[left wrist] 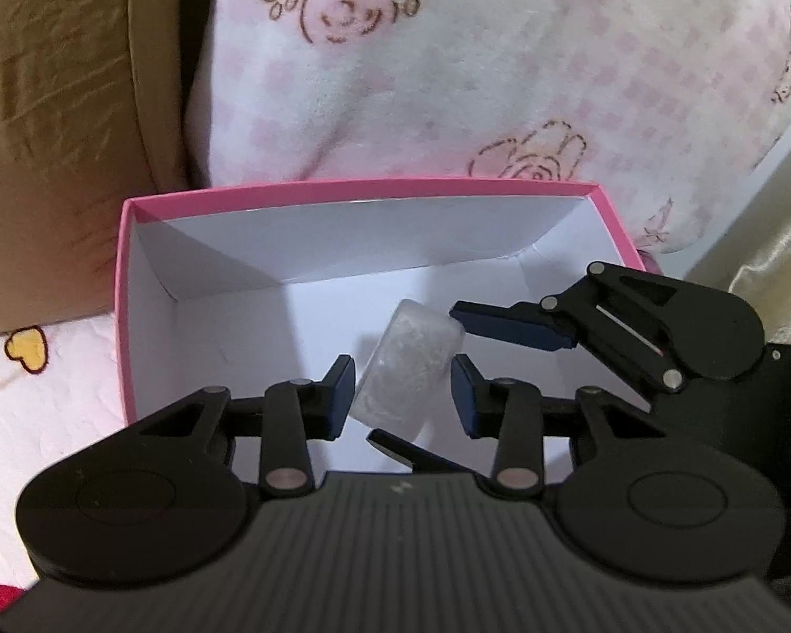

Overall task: Organize objects
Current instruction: 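Lift the swab box with the left tool and lower it into the pink box, then open the left tool to release the swab box inside the pink box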

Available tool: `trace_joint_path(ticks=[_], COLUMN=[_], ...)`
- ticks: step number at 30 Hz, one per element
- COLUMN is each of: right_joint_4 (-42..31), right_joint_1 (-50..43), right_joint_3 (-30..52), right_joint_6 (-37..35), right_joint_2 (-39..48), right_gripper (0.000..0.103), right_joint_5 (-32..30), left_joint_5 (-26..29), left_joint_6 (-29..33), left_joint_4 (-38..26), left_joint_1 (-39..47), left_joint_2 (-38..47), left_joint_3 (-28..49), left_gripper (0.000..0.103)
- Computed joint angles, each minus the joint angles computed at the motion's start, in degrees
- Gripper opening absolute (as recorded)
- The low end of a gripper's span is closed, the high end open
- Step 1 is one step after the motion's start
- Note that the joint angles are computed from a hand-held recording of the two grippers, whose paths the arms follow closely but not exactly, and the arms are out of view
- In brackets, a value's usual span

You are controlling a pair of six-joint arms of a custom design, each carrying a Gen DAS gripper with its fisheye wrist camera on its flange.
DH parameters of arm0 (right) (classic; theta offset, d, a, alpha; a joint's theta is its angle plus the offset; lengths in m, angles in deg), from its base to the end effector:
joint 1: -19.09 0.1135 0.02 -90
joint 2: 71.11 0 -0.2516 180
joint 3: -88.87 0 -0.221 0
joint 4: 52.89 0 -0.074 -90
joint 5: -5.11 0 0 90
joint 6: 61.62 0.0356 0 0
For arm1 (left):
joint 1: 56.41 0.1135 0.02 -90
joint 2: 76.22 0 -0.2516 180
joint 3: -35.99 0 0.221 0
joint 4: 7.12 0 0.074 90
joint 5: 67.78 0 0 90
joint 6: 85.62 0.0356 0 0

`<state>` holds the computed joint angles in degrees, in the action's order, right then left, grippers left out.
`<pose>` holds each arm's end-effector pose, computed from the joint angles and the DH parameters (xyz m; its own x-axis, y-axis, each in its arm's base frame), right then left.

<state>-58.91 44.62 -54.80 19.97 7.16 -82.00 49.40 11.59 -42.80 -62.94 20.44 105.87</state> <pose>0.1872 0.0874 0.1308 -0.6045 -0.4506 -0.6570 -0.4937 0.8591 -0.1350 0.2916 -0.0497 0.1701 -0.8349 0.2079 -0.5095 0.4191 0.8403 -0.3438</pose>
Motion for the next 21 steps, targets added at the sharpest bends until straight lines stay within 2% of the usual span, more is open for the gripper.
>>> trace_joint_path(ticks=[3, 7, 12, 13, 16, 19, 21], right_joint_4=[-2.0, -5.5, -5.4, -5.5, -6.8, -6.7, -5.8], right_joint_1=[-1.5, -4.1, -6.3, -6.7, -6.9, -4.8, -2.7], right_joint_3=[0.6, 2.6, 2.6, 2.4, 2.0, 1.2, 0.7], right_joint_6=[0.9, 2.8, 6.2, 6.6, 8.5, 9.6, 10.7], right_joint_2=[0.6, 4.4, 6.4, 6.4, 5.6, 5.2, 5.5], right_gripper=[0.081, 0.081, 0.077, 0.073, 0.070, 0.070, 0.070], right_joint_5=[-0.8, -1.7, -3.0, -3.6, -5.5, -5.3, -4.9], left_joint_5=[-0.5, -3.7, -6.7, -6.7, -8.8, -16.6, -18.0], left_joint_6=[0.5, -1.7, -4.0, -4.4, -3.9, -3.1, -2.1], left_joint_4=[-1.1, -5.9, -6.5, -6.9, -7.2, -5.5, -3.5], left_joint_1=[0.4, -1.5, -3.6, -3.4, -3.4, -5.3, -5.8], left_joint_2=[0.9, 5.9, 6.7, 6.4, 3.5, -0.7, -1.9], left_joint_3=[1.5, 8.5, 9.6, 9.3, 6.7, 2.6, 0.6], left_gripper=[0.034, 0.031, 0.032, 0.032, 0.035, 0.040, 0.041])
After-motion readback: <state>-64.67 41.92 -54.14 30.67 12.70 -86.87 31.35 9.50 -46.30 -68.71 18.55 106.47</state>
